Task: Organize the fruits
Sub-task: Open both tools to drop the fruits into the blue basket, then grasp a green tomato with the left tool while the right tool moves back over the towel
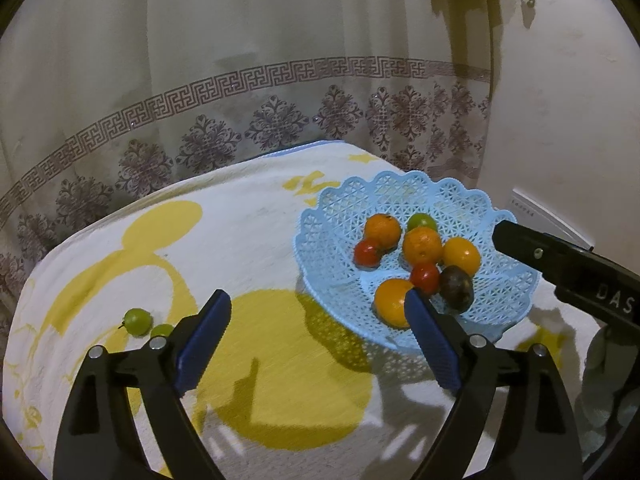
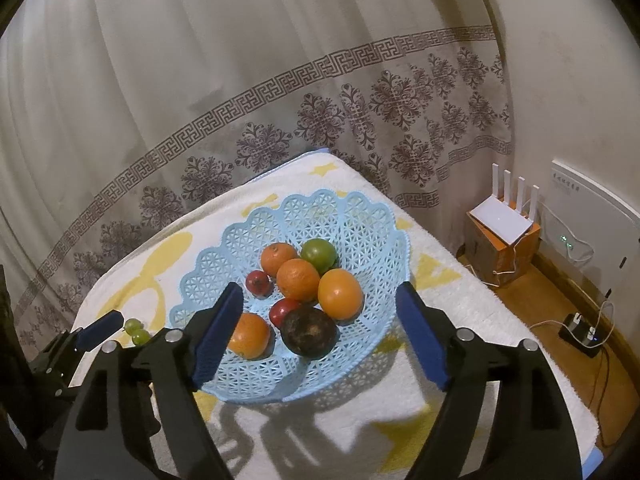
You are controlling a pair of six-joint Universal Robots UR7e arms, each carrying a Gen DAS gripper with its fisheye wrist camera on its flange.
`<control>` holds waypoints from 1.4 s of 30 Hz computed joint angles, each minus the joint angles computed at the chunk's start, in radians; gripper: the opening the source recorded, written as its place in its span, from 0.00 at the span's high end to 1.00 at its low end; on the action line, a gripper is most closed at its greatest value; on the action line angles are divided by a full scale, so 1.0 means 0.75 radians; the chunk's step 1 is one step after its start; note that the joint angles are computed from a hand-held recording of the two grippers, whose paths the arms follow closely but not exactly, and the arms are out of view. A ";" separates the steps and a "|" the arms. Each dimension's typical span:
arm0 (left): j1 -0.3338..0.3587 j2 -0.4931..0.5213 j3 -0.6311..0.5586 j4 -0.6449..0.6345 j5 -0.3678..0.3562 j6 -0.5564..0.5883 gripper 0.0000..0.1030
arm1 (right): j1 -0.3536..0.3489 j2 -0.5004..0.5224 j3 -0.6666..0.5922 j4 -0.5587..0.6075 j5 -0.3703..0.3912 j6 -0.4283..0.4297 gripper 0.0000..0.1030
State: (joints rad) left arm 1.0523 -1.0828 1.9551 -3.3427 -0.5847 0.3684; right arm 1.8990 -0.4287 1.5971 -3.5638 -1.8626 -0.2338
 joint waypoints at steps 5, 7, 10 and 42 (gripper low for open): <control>0.009 -0.016 0.006 0.002 0.017 -0.011 0.13 | 0.002 0.007 -0.002 -0.001 0.002 0.005 0.13; 0.013 -0.023 0.011 0.000 0.028 -0.013 0.13 | 0.004 0.009 -0.003 0.001 0.002 0.002 0.12; 0.022 -0.036 0.015 0.000 0.043 -0.019 0.13 | 0.008 0.011 -0.002 0.001 0.006 0.001 0.11; 0.173 -0.234 0.048 -0.031 0.165 -0.048 0.13 | 0.095 0.062 -0.002 0.046 0.082 -0.077 0.11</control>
